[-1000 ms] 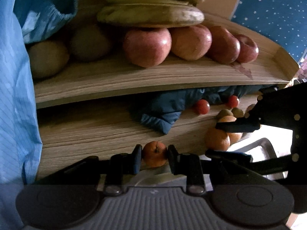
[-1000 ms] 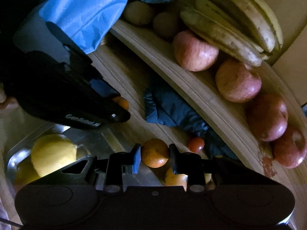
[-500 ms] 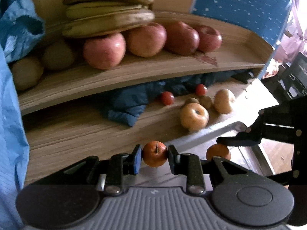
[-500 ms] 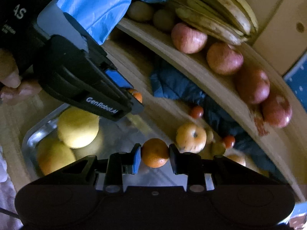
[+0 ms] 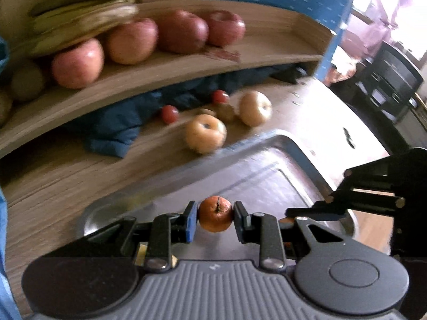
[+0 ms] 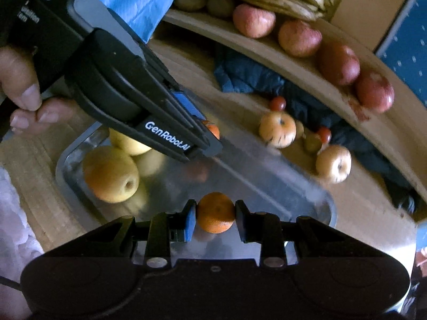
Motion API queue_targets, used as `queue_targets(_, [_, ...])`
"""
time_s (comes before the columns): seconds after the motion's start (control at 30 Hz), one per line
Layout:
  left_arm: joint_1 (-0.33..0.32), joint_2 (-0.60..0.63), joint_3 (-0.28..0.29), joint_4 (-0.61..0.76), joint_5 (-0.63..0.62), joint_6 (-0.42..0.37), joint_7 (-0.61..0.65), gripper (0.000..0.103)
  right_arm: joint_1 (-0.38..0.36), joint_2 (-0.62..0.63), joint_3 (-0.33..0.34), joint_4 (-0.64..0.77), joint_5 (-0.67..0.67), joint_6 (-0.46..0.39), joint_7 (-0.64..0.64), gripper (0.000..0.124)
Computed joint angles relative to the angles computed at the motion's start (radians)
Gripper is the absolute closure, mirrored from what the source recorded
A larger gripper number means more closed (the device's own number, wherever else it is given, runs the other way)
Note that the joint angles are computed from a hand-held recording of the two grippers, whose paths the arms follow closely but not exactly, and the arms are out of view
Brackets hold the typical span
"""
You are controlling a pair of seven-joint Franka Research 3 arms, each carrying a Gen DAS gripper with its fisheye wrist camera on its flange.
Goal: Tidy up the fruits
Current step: 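Carry the tangerine in left tool over the tray while right tool carries the orange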
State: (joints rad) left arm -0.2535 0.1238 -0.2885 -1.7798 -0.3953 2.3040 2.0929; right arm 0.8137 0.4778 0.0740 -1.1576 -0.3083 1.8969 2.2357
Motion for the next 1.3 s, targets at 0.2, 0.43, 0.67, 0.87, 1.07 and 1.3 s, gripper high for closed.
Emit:
queue_targets(0.2, [-0.007, -0.031, -0.005, -0.029, -0.018, -0.045, 0.072, 0.071, 0.003, -0.047, 0.015, -0.074, 0.015, 0.019, 0.062, 0.091])
queue_targets(0.43, [-0.021, -0.065, 0.006, -0.064, -0.024, -0.082, 0.106, 0.071, -0.002, -0.082, 0.037, -0.128, 0.028, 0.042, 0.091, 0.091])
queue_targets(0.67, [-0.036, -0.097, 0.014, -0.103, -0.023, -0.092, 0.115, 0.071, -0.006, -0.102, 0.050, -0.171, 0.041, 0.070, 0.116, 0.091])
queue_targets(0.87, [-0.044, -0.107, 0.021, -0.120, -0.025, -0.098, 0.096, 0.071, -0.009, -0.125, 0.055, -0.212, 0.044, 0.092, 0.146, 0.091])
queue_targets(1.07, [-0.050, -0.107, 0.021, -0.120, -0.004, -0.104, 0.087, 0.071, -0.020, -0.143, 0.063, -0.243, 0.040, 0.112, 0.166, 0.091])
queue_targets(1.3, [-0.054, -0.106, 0.019, -0.121, 0.015, -0.108, 0.079, 0.071, -0.018, -0.134, 0.065, -0.227, 0.037, 0.102, 0.165, 0.091])
